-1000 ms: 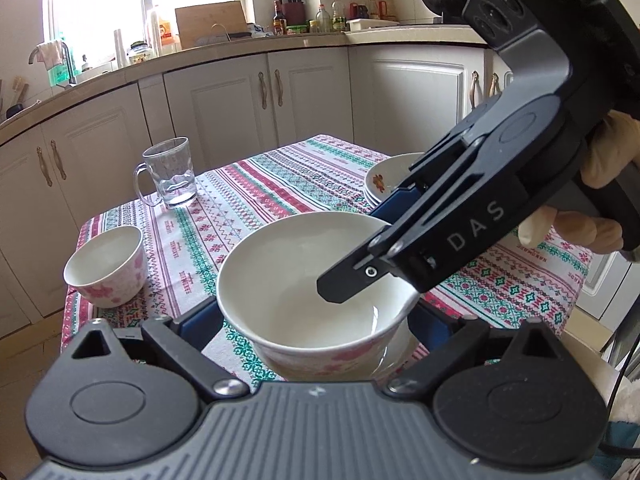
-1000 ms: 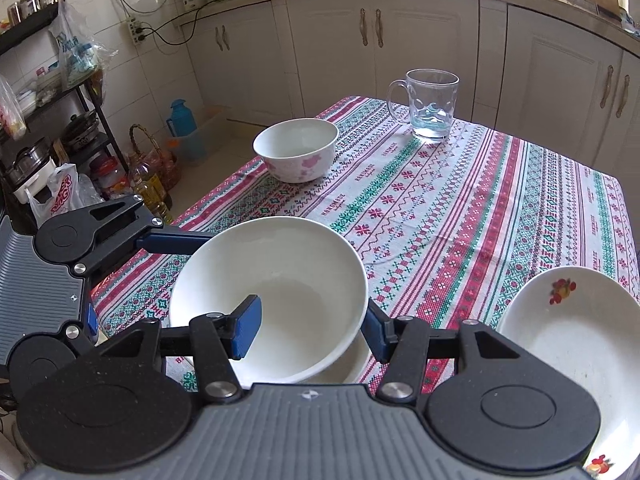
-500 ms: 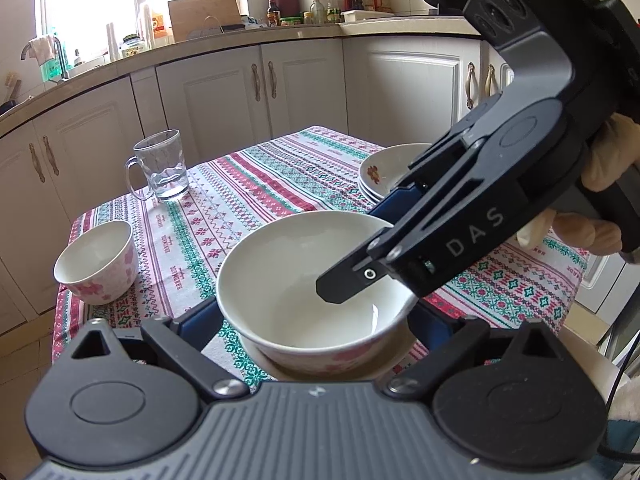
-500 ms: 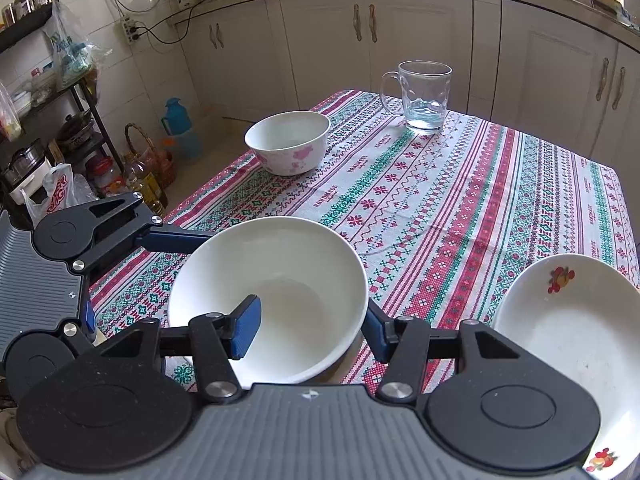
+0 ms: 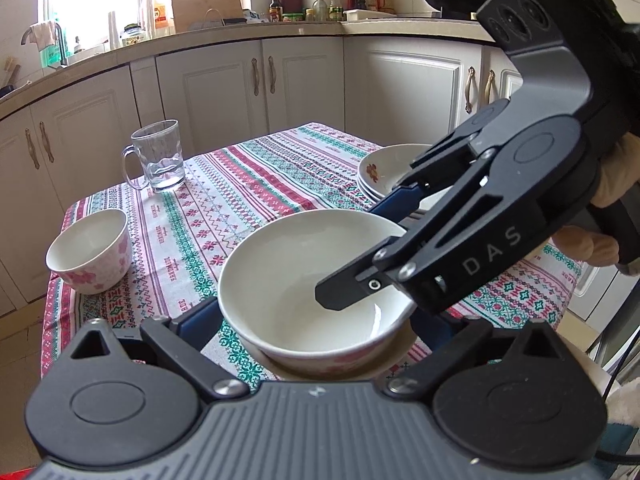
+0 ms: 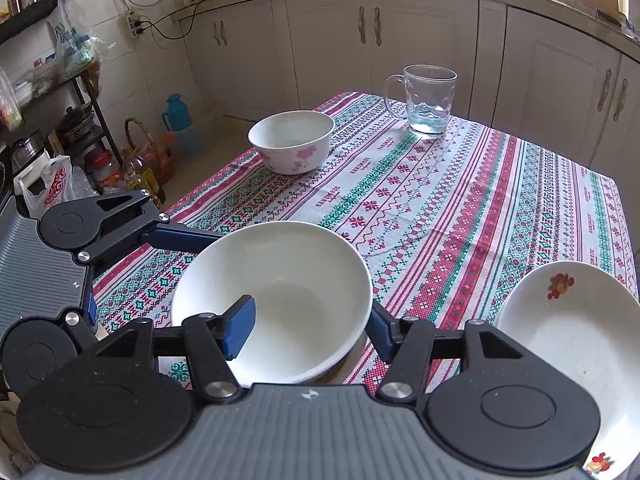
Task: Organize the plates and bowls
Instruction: 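Carry the held bowl toward the plate stack with the right tool, then lower the held bowl into the other white bowl and open the right tool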
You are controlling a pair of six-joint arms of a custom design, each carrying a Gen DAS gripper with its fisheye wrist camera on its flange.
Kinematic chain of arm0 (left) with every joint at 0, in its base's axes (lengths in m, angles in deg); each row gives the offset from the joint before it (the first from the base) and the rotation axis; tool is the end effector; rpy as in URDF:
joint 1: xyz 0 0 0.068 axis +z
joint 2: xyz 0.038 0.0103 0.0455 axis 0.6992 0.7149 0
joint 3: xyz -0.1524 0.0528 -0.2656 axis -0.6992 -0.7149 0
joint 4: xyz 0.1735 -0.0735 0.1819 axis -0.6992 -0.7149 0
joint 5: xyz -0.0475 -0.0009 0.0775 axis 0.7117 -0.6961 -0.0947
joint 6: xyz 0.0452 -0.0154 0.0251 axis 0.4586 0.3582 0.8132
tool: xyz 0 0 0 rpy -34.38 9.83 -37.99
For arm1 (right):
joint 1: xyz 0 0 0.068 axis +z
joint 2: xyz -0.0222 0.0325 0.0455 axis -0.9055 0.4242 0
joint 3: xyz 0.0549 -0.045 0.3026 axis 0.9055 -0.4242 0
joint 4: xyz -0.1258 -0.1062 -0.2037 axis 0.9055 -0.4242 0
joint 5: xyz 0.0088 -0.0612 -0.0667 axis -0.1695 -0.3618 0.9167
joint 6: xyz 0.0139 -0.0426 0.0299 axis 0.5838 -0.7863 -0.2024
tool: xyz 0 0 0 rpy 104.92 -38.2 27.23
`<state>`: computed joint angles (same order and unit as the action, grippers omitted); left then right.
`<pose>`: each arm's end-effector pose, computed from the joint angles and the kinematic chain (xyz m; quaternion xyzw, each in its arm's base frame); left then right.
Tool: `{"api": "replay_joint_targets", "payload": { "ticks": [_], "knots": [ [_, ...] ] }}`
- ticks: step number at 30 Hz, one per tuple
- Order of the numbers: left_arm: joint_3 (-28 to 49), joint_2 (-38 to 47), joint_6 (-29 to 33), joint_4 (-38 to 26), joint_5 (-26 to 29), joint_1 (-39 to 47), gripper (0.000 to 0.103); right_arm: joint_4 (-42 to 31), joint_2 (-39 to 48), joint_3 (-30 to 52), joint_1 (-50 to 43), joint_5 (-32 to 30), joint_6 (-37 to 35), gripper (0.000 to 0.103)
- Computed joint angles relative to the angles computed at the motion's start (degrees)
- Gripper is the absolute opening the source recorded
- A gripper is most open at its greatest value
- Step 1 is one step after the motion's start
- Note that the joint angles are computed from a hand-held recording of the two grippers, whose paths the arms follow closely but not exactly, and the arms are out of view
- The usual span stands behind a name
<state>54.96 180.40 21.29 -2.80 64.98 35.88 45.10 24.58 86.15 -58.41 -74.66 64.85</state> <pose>0.2843 -0.0602 0.0572 0.3810 0.8090 -0.1646 0.4161 0.3049 0.0440 0.0847 -0.1509 0.9197 0.1231 0.3410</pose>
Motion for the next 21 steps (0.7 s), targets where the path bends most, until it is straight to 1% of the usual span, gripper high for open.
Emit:
{"api": "replay_joint_targets", "payload": {
  "ticks": [5, 7, 9, 10, 15, 21],
  "knots": [
    [0.29, 0.22, 0.09, -0.08, 0.31, 0.21, 0.101, 0.62, 0.28, -0.18, 0.45, 0.68, -0.86, 0.068],
    [-0.76, 0.23, 1.15, 1.93, -0.46, -0.19, 0.102, 0.76, 0.21, -0.37, 0.6, 0.69, -1.07, 0.072],
    [-2.01, 0.4, 1.78, 4.51, -1.43, -0.68, 0.102, 1.61, 0.07, -0.92, 0.57, 0.3, -1.32, 0.083],
    [-2.17, 0.26, 1.88, 4.57, -1.59, -0.73, 0.102, 2.25, -0.16, -1.37, 0.67, 0.42, -1.36, 0.084],
    [-2.51, -0.49, 1.73, 3.41, -1.09, 0.26, 0.102, 3.21, -1.09, -2.64, 0.46, 0.69, -1.25, 0.086],
    [-3.6, -1.84, 2.03, 2.73, -0.43, 1.81, 0.102, 6.87, -2.88, -6.1, -2.47, 0.78, -0.47, 0.087]
  ]
}}
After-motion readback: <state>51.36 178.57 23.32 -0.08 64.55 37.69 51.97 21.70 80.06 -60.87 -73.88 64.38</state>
